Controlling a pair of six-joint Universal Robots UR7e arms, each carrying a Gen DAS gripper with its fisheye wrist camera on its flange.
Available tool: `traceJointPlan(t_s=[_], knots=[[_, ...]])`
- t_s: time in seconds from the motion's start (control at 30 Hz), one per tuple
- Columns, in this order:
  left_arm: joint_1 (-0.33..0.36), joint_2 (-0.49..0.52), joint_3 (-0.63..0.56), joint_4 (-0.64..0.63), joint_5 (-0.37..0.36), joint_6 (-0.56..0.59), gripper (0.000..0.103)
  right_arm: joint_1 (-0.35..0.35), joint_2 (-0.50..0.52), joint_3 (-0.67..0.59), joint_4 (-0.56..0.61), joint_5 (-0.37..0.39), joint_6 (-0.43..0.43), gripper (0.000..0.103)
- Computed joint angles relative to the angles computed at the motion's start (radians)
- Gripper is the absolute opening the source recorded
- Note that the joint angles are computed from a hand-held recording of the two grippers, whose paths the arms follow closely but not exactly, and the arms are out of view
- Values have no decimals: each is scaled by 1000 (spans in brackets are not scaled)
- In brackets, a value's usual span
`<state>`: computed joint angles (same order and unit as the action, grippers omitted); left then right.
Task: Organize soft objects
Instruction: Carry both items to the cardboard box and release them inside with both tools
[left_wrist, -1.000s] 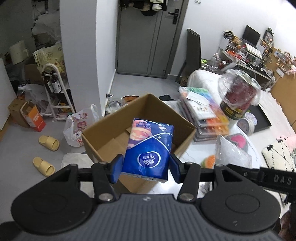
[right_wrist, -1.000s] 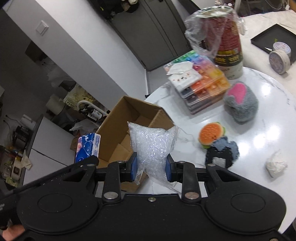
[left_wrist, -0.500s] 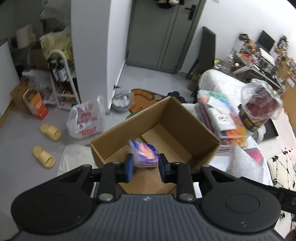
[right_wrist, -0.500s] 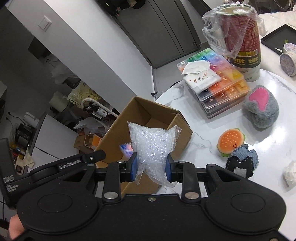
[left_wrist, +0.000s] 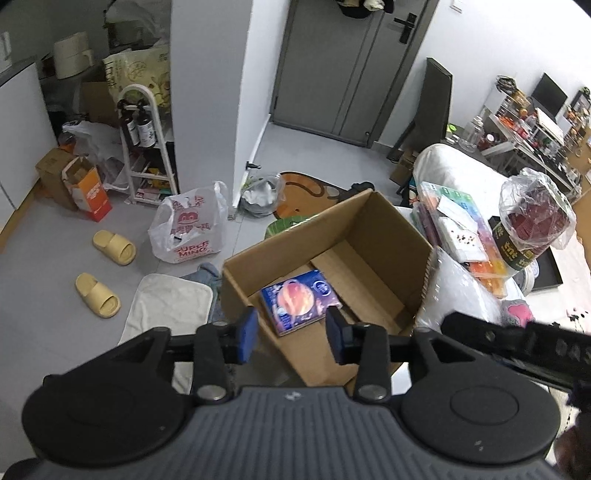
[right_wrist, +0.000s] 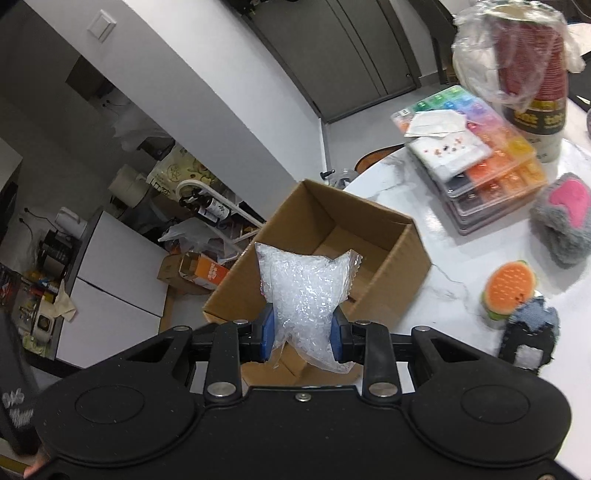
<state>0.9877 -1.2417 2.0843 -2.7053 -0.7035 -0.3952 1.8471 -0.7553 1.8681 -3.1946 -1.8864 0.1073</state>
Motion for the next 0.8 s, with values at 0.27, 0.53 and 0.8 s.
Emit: traceJointPlan(t_s=[0.27,0.53,0.8], knots=[[-18,-49,32,20,33,-38,67,2,49,-56,51,53,28,32],[-31,-77,45,63,44,-76,95,7,17,-24,83,21,54,53],[-62,-88,77,56,35,-85,101,8,-66,81,22,-18,-12,82]])
